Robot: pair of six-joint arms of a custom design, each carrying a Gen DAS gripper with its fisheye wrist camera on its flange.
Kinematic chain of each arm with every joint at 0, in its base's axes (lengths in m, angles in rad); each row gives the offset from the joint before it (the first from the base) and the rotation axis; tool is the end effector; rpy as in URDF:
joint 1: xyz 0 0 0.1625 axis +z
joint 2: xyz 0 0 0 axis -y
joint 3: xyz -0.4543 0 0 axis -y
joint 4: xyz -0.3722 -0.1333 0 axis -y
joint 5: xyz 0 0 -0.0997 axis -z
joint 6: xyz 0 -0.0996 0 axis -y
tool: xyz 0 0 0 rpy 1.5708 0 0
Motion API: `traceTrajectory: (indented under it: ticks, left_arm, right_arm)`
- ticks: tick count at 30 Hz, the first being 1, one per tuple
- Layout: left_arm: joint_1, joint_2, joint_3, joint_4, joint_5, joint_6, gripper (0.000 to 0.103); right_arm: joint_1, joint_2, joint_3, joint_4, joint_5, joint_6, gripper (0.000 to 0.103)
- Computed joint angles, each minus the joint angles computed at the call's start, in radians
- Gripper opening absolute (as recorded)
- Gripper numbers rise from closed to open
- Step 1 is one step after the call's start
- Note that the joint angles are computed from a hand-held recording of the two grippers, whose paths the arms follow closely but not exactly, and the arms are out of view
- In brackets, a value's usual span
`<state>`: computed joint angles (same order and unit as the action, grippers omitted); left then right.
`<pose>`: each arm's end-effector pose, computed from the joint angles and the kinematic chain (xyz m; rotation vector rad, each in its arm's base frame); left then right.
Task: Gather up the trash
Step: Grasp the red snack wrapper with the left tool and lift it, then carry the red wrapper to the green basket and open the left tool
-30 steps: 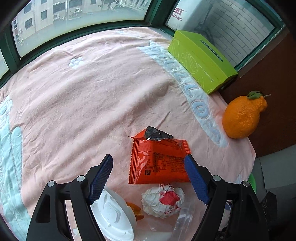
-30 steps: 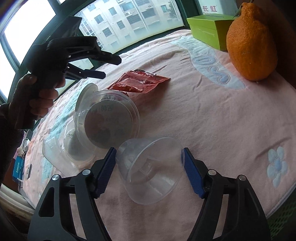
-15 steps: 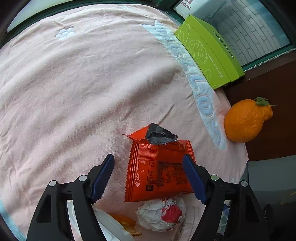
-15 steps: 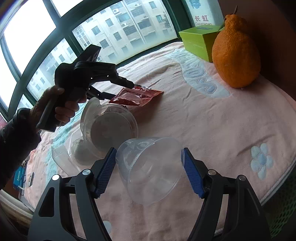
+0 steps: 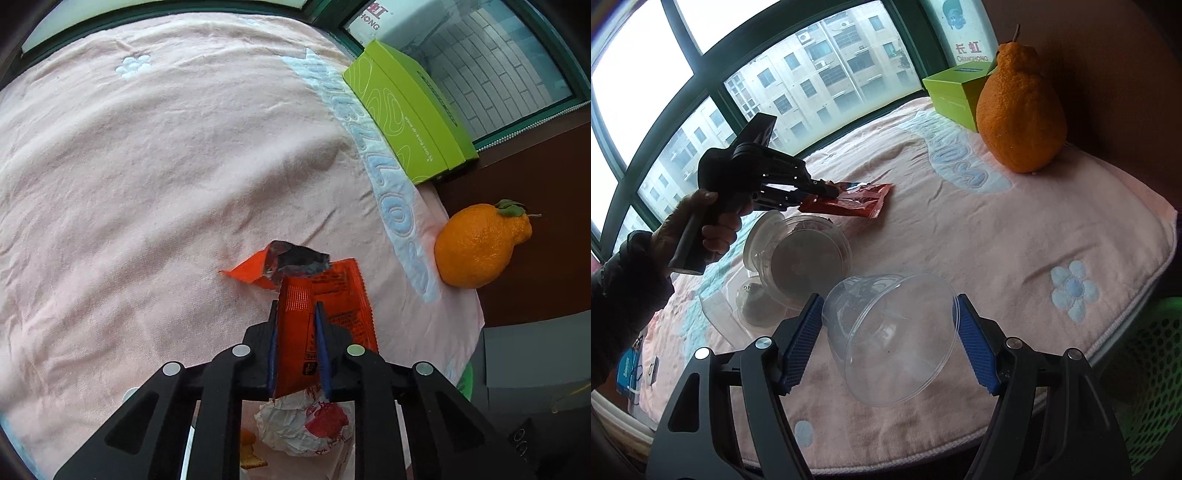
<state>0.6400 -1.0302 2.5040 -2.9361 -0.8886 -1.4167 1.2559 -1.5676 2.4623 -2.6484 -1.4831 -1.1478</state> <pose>-0.1721 -0.3726 0.0939 -0.5911 2.5986 -0.8163 0.0265 -0.3772 0.2470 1.2532 -2.8027 0.2995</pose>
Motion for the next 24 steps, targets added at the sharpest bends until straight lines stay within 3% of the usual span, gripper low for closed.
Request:
traceTrajectory:
  ticks: [9,17,24]
  left_arm:
    - [-0.158,-0.065,-0.075,0.28,0.119,-0.07,0.013]
    - [-0.263,0.008,-0.13,0.191,0.131,-0.004,0.012]
    - [-0.31,0.177,-0.239,0.078,0.073,0.137,0.007]
  right_arm:
    - [-0.07,-0.105,-0.01,0.039,0.023,-0.01,0.071]
    - [-0.17,-0.194,-0.04,0.039,0.044,-0.028,0.071]
    - [-0.264,-0.221,-0.084,-0.012,0.036,-0.042,0.071]
